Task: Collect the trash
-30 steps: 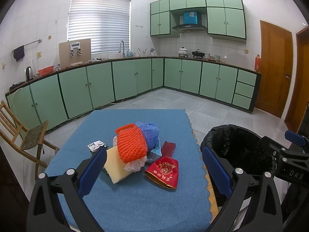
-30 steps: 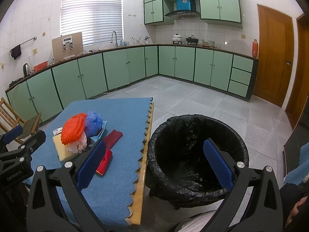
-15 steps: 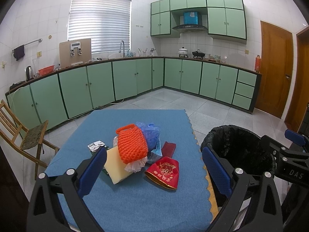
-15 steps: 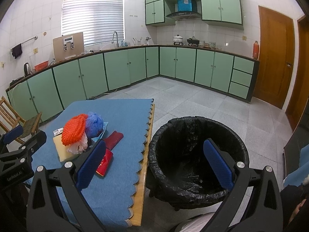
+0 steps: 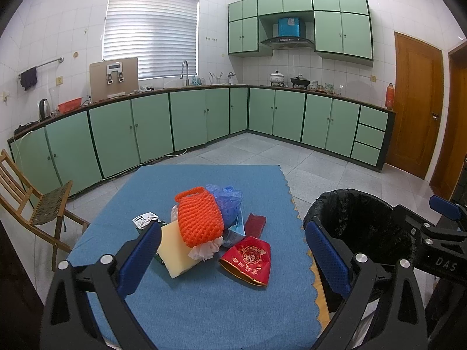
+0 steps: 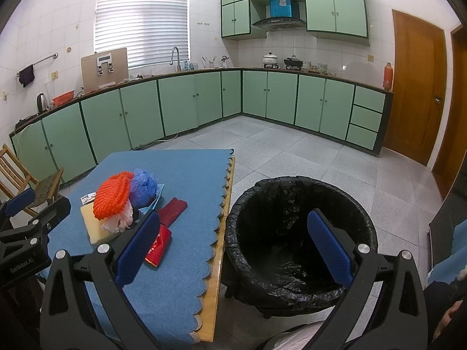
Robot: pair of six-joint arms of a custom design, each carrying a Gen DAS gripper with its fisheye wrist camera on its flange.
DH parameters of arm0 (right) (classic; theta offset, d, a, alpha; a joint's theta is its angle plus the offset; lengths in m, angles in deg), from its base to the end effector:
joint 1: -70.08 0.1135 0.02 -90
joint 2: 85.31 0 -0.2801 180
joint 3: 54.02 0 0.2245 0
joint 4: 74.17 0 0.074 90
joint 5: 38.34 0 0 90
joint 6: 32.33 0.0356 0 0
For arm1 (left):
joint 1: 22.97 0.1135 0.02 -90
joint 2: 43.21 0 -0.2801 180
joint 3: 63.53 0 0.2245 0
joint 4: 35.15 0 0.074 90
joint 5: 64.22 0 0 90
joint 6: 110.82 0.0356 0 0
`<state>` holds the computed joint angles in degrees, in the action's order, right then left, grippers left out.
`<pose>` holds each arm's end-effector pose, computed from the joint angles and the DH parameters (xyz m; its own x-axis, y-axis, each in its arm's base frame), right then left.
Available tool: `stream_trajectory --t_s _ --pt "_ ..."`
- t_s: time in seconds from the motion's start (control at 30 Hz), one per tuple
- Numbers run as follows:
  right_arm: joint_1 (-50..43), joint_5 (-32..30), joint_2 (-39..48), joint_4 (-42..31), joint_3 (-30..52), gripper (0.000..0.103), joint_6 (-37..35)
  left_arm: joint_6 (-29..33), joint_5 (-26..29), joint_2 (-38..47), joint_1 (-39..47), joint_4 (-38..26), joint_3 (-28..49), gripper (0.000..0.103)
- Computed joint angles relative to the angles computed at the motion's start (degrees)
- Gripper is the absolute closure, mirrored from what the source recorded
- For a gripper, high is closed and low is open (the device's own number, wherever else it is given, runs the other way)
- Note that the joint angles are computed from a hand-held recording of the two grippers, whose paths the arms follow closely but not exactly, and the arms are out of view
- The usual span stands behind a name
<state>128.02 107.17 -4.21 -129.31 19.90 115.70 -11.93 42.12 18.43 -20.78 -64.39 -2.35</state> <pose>0.1539 0.1905 0.2788 -0.4836 0.1329 -0.8651 0.2523 0.9676 0.0076 0.2056 -0.0022 0.3046 -0.4571 0.1309 -0.8797 0.2815 0.9595 -0.0035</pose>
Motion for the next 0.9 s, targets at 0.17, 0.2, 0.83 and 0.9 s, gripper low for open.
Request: stream_trajectory --t_s 0.17,0.2,0.83,0.9 --pt "-0.31 -0.27 0.14 0.17 0.29 0.005 -0.48 -0.05 0.07 0.36 0.05 -0.15 0.37 0.006" --pt "-0.38 -0.33 0.15 0.25 0.29 0.005 -0.54 -0.04 0.1 0.38 0.08 -0.22 0.44 0.006" --pt "-0.63 -0.67 0.32 1.83 -0.25 0.005 -0.91 -0.05 0.18 0.28 0.16 -0.13 0.24 0.006" --pt "-0.62 -0.69 0.25 1.92 -0.43 0.005 -0.95 0.0 0.22 0.35 0.17 -0.15 0.3 0.006"
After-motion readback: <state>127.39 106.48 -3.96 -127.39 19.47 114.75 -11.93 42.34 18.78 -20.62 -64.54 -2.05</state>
